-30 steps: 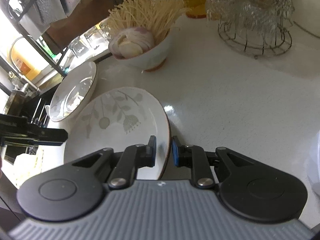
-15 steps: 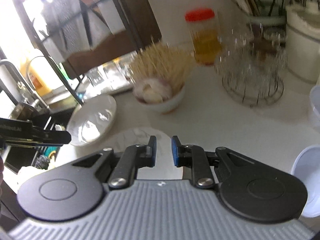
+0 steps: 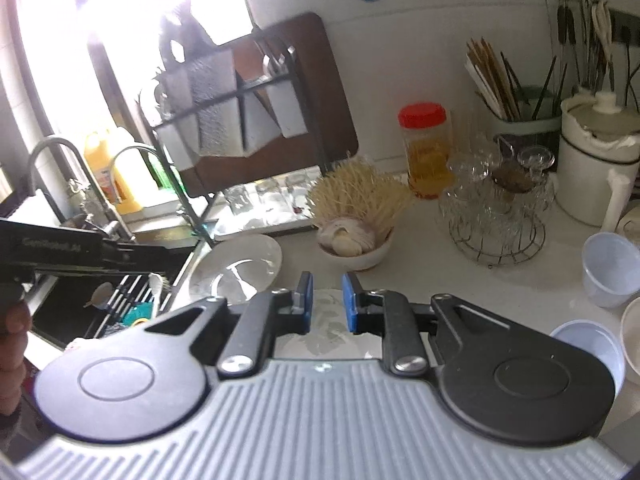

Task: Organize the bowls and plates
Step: 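Withdraw both grippers and move toward the second white leaf-pattern bowl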

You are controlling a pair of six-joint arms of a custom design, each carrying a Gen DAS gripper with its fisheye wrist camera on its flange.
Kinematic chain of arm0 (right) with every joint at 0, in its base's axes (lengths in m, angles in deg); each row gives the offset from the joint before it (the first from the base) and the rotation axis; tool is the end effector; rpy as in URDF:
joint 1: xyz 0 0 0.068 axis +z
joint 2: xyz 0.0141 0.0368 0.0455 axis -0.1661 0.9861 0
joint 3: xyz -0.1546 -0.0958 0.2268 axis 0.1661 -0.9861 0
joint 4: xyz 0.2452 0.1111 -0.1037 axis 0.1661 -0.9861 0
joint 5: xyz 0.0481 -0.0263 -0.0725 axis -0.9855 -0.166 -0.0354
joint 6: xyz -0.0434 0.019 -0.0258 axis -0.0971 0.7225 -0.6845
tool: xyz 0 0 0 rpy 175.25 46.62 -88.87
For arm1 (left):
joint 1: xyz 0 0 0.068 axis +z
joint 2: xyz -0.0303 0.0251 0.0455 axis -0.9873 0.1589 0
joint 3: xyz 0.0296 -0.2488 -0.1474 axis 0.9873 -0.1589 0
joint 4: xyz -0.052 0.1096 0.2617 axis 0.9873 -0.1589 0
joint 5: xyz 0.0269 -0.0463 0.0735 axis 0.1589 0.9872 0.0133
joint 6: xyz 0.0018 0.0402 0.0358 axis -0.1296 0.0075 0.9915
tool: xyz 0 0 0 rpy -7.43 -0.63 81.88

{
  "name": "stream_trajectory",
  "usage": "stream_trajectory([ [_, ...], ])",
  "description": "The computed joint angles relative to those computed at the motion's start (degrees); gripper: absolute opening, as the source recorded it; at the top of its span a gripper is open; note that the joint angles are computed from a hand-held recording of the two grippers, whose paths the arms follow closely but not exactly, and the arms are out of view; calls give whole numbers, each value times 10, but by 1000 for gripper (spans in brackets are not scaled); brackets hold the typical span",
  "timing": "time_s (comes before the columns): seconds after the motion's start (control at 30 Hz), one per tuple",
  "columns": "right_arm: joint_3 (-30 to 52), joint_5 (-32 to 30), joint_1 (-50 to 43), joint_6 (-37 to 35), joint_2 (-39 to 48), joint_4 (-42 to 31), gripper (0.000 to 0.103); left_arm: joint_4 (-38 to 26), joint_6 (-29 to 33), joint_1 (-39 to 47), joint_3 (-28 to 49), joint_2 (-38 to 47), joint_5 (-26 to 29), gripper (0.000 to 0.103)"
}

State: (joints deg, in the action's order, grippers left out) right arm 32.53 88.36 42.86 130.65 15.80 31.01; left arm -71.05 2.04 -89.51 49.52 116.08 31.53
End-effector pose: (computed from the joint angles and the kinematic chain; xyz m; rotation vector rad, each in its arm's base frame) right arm 0.1868 0.2041 0.2882 0.2804 2.0642 0.2316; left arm 0.3401 -0.0664 0.3294 0.4386 2.3233 -0.5480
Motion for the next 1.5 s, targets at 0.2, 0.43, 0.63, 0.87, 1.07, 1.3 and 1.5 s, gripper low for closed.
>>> stream_trajectory([
  [0.2, 34, 68, 89, 81, 10, -75, 20, -30, 27, 21, -48, -72, 22, 40],
  [0.43, 60, 85, 137, 154, 40, -137, 20, -58, 54, 42, -93, -125, 37, 41],
  [0.63, 57, 71, 148, 176, 46, -146, 20, -75, 56, 41, -111, -143, 30, 42],
  [0.87, 27, 50, 123, 150, 21, -124, 20, -66, 20, 9, -102, -128, 6, 47],
  [1.07, -1, 41, 95, 130, 0, -108, 21, -30, -7, -40, -102, -128, -43, 53],
  [1.3, -53, 16, 45, 43, -53, -58, 41, -16, -62, -74, -83, -109, -104, 62],
  [1.5, -96, -35, 12, -1, -87, -1, 42, -20, -110, -90, -75, -101, -140, 64],
])
